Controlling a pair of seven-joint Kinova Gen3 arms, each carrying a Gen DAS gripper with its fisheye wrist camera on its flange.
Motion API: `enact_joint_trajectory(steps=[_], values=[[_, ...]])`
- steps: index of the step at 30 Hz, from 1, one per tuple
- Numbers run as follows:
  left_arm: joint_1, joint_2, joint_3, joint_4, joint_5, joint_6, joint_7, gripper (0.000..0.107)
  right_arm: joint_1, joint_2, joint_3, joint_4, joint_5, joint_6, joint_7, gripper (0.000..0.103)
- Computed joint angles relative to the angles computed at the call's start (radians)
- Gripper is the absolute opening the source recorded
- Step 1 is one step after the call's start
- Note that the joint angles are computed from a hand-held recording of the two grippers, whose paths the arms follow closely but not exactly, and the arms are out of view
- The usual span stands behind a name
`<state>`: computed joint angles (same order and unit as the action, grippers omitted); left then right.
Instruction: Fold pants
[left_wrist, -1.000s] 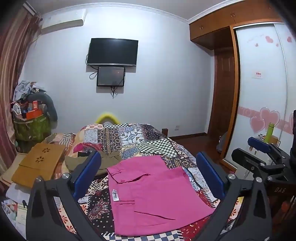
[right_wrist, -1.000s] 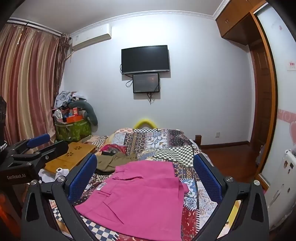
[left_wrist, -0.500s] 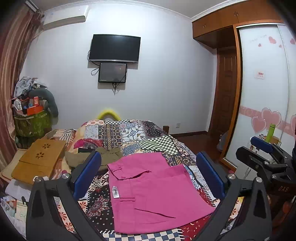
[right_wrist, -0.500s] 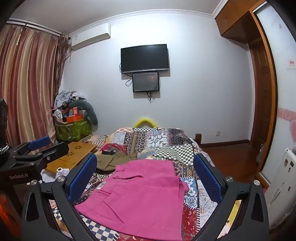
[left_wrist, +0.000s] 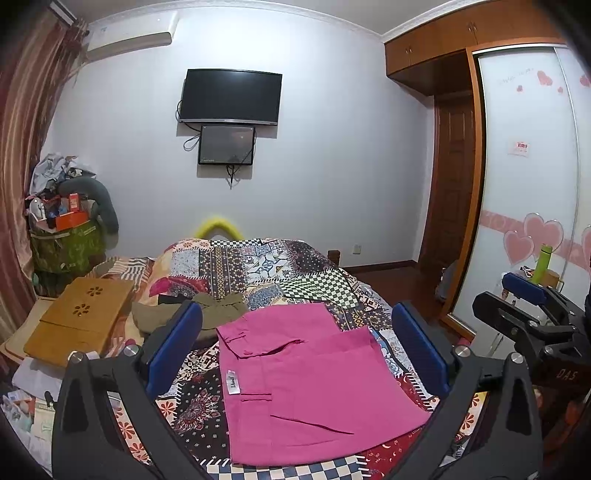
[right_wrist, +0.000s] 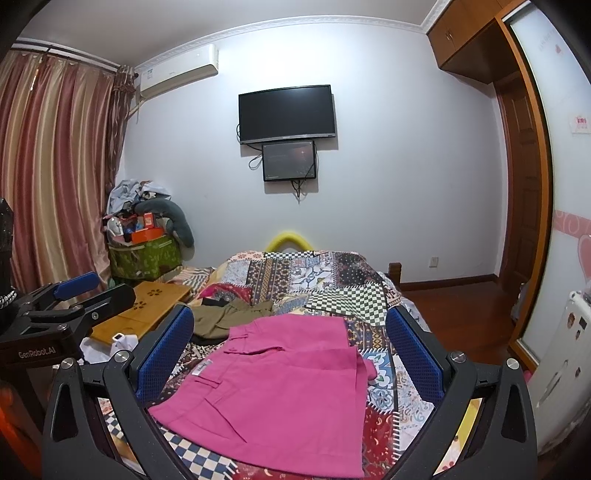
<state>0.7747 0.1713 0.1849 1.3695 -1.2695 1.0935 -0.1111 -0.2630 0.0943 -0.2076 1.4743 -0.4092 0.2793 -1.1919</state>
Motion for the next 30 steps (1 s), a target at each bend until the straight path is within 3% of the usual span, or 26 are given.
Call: enact_joint_trajectory(steps=[30], values=[[0.013,0.004,-0.002,-0.019,-0.003,0.008,-0.018,0.103,0.011,0.005,-0.003,-0.005,-0.021,0.006,0.024,0.103]])
